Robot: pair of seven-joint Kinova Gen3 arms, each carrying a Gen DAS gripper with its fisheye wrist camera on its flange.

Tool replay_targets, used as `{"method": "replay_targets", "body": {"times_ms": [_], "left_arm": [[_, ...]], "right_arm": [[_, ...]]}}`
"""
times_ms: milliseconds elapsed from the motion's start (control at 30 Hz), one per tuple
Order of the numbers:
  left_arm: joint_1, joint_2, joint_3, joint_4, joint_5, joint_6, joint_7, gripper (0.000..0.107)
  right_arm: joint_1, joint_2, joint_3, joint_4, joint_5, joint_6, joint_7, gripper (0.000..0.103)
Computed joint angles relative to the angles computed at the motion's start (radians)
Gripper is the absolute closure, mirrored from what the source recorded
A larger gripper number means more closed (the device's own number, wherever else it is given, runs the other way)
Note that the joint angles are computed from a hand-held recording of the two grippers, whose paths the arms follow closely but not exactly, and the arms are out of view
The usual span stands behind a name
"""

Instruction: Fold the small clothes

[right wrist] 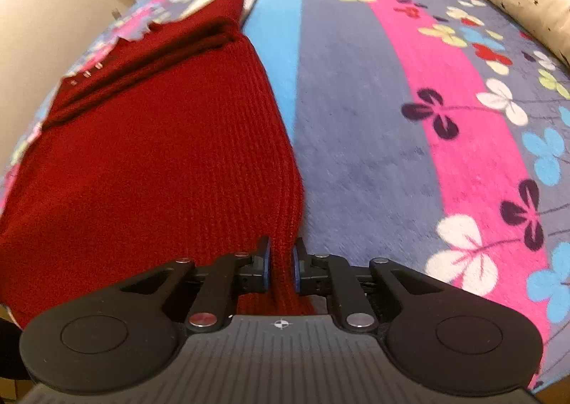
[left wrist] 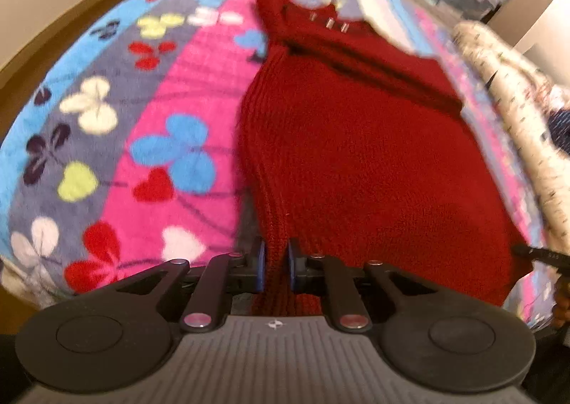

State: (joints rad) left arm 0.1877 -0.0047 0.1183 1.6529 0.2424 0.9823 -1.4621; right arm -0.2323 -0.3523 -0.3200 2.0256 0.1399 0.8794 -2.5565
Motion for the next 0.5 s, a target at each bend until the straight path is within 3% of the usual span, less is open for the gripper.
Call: {"method": "replay_targets", "body": {"times_ms": [100, 200, 333, 500], "left_arm": [[-0.021, -0.026, -0.024, 0.024, 0.079, -0.024, -0.053, 0.095], [-0.03, 0.005, -0.024, -0.003, 0.081, 0.028, -0.039, 0.094], [-0.01, 0.061, -0.001, -0.051, 0.009, 0.094, 0.013, 0.093], [-0.007, 0.074, 0.0, -0.063, 0.002, 0.103, 0.014, 0.092]], "right_arm": [[0.024, -0.086, 0.013, 0.039, -0.014, -0.077, -0.041, 0.093], [0.077, -0.135, 0.022, 0.067, -0.043, -0.114, -0.068, 0.093], [0.041, -0.057, 0.05, 0.035, -0.089, -0.057, 0.02, 0.089], [0.028, 0.03, 0.003, -0.019, -0.041, 0.033, 0.014, 0.085]]}}
